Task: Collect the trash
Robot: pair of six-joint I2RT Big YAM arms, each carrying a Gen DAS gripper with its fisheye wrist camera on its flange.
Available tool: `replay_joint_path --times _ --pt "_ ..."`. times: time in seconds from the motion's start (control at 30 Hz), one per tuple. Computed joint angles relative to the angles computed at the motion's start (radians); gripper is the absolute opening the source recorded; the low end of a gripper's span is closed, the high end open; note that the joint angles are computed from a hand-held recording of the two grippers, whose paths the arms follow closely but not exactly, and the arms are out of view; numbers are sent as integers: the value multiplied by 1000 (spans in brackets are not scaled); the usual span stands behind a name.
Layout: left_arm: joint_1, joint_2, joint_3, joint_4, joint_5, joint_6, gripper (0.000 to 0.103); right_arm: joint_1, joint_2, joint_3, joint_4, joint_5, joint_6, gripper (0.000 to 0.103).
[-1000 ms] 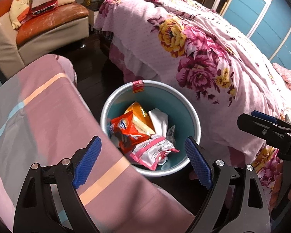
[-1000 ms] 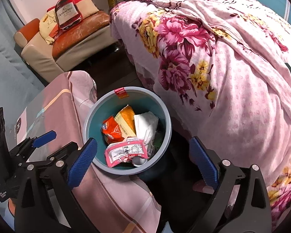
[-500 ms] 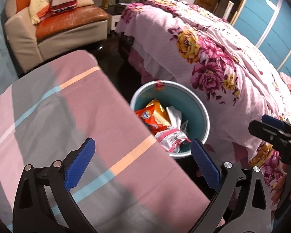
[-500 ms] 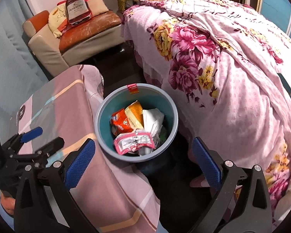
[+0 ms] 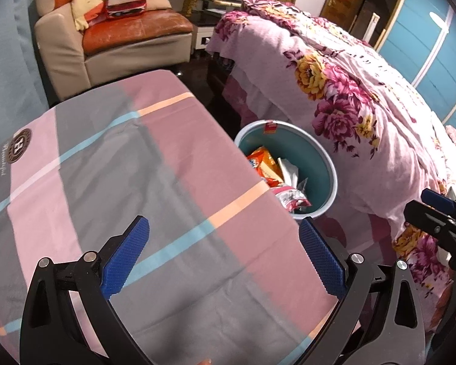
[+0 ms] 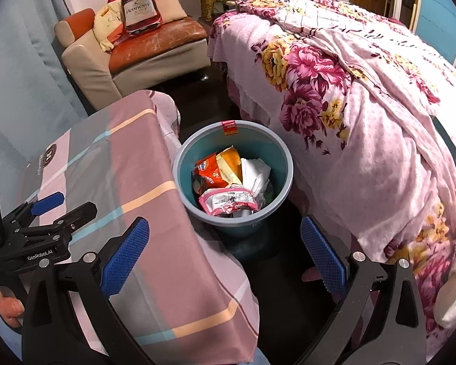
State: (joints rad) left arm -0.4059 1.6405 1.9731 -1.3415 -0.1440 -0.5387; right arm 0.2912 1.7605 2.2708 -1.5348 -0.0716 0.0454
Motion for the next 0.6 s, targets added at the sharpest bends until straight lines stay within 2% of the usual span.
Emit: replay_joint_path --times 0.27,0.6 --pt "-18 -72 -81 2 -50 -19 99 28 -63 -89 32 17 -20 96" --pt "-31 -94 -102 -4 -90 -26 99 33 -70 -104 36 22 -16 96"
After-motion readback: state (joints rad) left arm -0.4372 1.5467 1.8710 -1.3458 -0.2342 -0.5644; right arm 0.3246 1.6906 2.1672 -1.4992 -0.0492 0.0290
